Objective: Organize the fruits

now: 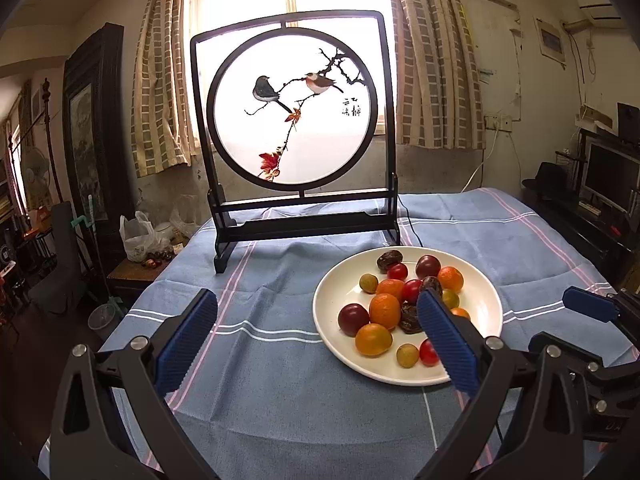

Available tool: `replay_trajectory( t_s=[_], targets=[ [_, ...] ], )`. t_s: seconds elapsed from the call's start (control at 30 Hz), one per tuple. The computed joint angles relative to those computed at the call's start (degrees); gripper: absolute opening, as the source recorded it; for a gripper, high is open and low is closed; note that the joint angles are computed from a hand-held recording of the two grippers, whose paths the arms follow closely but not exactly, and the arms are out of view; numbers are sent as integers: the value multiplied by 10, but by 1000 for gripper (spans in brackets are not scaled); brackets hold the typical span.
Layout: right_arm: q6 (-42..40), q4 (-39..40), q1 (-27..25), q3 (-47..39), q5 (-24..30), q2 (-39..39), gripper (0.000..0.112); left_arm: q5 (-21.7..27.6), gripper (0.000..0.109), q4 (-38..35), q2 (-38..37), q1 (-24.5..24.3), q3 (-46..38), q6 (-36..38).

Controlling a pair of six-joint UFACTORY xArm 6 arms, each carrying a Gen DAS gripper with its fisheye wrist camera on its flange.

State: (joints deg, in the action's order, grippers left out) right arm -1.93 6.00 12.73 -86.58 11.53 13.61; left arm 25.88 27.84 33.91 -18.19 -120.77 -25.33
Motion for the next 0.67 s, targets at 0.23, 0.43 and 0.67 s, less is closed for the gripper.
replay_trajectory(
  t_s=[0.23,0.43,0.67],
  targets=[
    [33,-38,7,13,-5,-12,79,-11,98,66,-42,5,58,-96],
    [137,-164,3,14,-4,-10,88,-7,98,38,-35,1,52,-54],
    [219,-230,-8,4,-9,5,93,-29,98,11,-13,4,42,-35]
  ],
)
